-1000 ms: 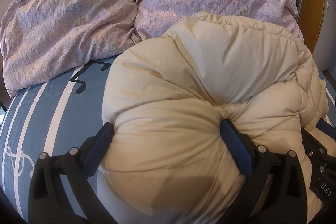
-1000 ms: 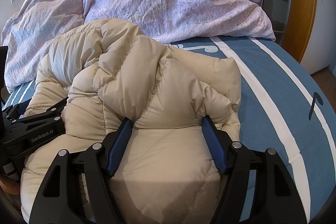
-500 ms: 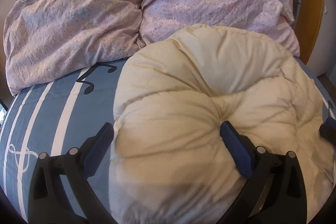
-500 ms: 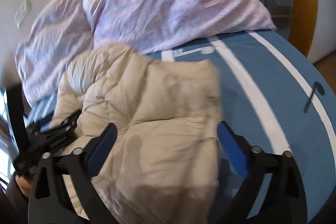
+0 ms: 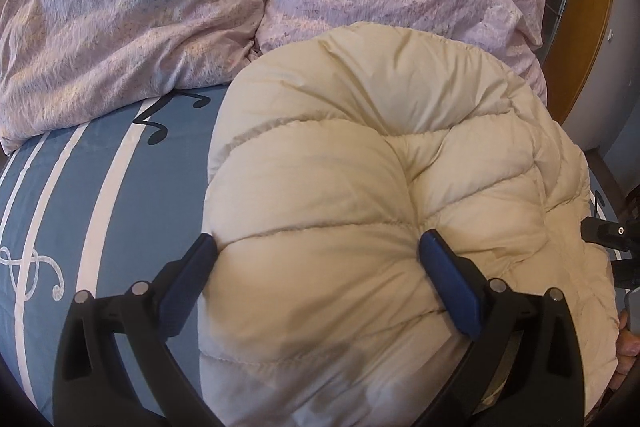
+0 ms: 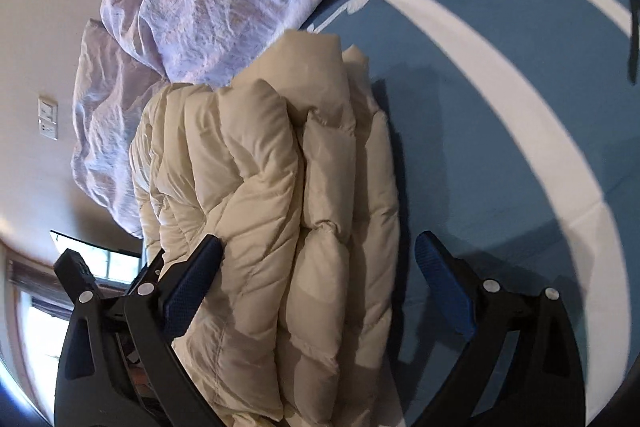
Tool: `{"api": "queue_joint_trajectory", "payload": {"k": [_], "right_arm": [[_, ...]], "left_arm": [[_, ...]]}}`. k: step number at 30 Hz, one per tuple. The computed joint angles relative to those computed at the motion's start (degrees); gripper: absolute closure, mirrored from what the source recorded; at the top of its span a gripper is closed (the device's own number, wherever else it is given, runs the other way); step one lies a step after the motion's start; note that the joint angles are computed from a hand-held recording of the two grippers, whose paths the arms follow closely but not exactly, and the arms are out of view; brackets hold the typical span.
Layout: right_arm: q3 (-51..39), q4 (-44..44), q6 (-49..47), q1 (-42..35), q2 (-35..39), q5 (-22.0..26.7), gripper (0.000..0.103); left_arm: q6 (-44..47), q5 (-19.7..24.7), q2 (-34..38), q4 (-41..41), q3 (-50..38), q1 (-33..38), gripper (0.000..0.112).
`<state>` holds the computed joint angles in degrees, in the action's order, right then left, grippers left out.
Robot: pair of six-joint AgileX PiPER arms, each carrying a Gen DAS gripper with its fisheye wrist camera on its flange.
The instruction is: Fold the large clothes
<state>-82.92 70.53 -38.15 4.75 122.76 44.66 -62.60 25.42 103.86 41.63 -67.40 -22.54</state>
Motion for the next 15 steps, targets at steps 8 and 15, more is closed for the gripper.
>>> {"api": "queue_joint_trajectory", "payload": {"k": [8, 15], "right_arm": [[-2.18, 2.50, -2.78, 1.15, 2.10, 3.23, 0.018], [-0.49, 7.24, -6.37, 1.32, 1.95, 3.18, 0.061]], "left_arm": [[0.61, -0.06, -0.63, 0.01, 0.50, 0.07, 0.011], [3.69, -0.61, -5.60, -1.33, 3.65, 1.13, 0.011]]}}
